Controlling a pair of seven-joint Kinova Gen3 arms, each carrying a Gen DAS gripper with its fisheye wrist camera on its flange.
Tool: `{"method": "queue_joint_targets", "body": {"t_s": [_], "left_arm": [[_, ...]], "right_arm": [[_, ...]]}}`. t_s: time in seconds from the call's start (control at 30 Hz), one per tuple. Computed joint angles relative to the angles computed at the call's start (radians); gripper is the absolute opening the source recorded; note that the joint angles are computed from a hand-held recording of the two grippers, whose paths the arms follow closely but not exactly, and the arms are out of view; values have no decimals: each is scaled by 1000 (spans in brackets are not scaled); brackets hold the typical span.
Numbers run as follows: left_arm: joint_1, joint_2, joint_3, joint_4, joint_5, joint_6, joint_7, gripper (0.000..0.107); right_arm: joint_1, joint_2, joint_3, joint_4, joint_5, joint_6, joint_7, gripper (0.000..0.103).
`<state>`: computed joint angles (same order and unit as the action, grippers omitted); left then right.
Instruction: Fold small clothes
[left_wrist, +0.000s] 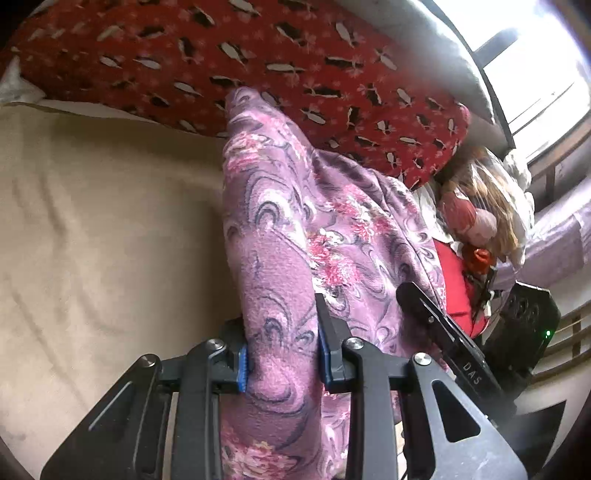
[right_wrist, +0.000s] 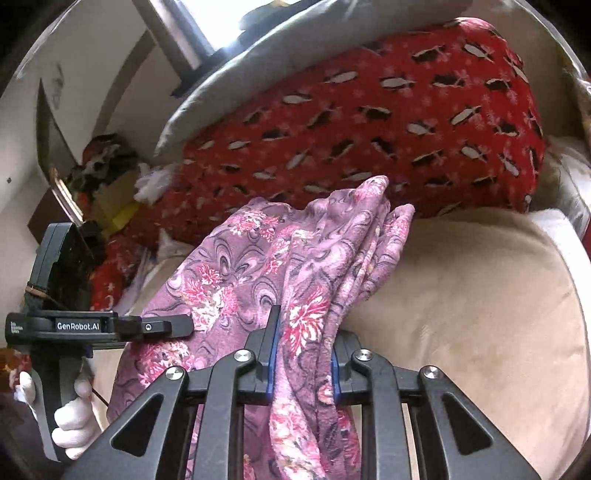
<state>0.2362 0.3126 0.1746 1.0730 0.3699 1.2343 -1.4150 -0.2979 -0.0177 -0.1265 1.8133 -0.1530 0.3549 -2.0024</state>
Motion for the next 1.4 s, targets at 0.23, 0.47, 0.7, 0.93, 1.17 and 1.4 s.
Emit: {"method": "queue_joint_targets", "body": {"t_s": [0.23,0.47,0.7,0.93,1.17,1.4], "left_arm": [[-74,-155,-33,269,58,-51,-88,26],[-107,-145,-75,443,56,-36,-99,48],[-156,-191,-84,407,158,-37,-174,47],[144,-36,-217,185,-70,-83,-20,51],[82,27,-50,119,-254,-55,43,51],[49,-139,-38,336,-232,-125,-28,67]], "right_arm": [[95,-6,-213,67,-9,-59,-123,21],[60,83,-235,165,-100,-66,-253,25],[-66,-41,-59,192,97,-93,-446,30],[-390,73,228,28,225,-24,-361,27],[-376,154,313,58,-22,-26,-226,0],[-123,12,-7,149,-263,-55,33,24]]}}
